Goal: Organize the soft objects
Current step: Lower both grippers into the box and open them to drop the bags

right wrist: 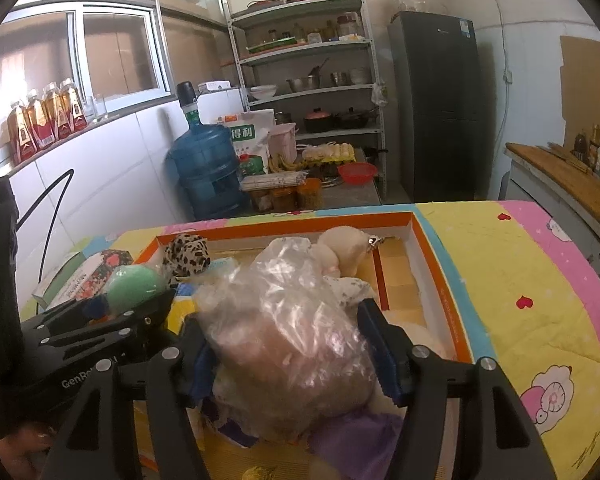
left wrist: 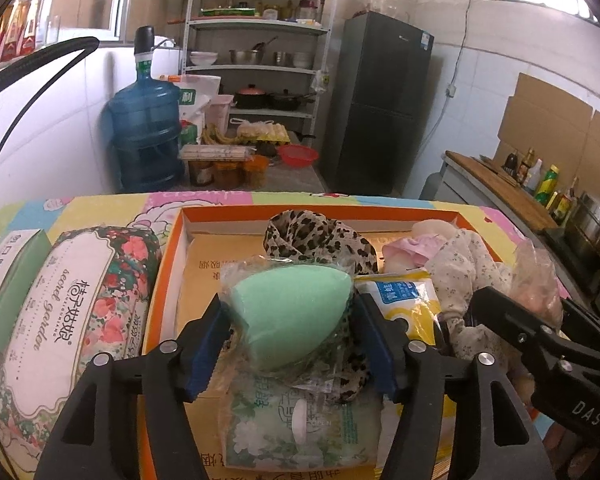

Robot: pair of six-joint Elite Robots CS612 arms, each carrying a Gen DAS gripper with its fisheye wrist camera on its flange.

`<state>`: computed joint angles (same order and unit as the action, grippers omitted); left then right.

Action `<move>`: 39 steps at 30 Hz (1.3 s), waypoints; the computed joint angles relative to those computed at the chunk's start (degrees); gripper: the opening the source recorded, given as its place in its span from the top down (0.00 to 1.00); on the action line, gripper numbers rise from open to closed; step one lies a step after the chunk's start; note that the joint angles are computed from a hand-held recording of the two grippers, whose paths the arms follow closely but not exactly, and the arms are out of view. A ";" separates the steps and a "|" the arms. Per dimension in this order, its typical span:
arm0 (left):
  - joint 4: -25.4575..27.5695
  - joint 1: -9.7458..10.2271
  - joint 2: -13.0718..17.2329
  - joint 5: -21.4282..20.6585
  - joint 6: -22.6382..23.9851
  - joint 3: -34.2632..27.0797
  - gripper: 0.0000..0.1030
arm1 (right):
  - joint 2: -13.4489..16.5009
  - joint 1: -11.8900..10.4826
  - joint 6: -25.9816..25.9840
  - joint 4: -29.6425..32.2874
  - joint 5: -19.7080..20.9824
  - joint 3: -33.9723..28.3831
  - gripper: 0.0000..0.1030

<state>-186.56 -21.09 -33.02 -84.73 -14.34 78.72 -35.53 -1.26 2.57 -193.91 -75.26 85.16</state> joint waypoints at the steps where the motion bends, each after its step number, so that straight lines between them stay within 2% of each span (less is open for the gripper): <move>1: -0.19 -0.01 -0.02 0.07 0.03 0.06 0.34 | 0.00 -0.04 0.02 -0.35 0.06 0.07 0.38; 7: -2.30 -0.05 -0.34 0.16 -0.44 0.95 0.27 | -0.05 -0.17 0.45 -1.43 0.00 0.46 0.36; 9: -3.07 -0.03 -0.49 -0.10 -0.85 1.34 0.26 | -0.03 -0.16 0.67 -2.38 -0.13 0.59 0.32; 11: -3.96 0.00 -0.68 -0.33 -1.11 1.71 0.26 | 0.01 -0.18 0.79 -3.70 -0.13 0.71 0.28; 21: -9.56 -0.02 -2.07 -0.53 -1.75 4.57 0.26 | 0.17 -0.41 1.42 -10.45 0.50 1.63 0.22; 29: -12.36 0.05 -3.45 -0.32 -1.87 6.80 0.26 | 0.45 -0.51 2.33 -16.76 0.93 2.22 0.20; 39: -15.38 -0.09 -5.24 2.18 -0.98 9.66 0.26 | -0.75 0.69 0.80 -17.81 -4.28 3.53 0.20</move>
<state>-201.94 -21.17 -38.26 -82.54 -15.32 88.39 -36.27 -0.58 3.37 -211.73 -79.55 88.69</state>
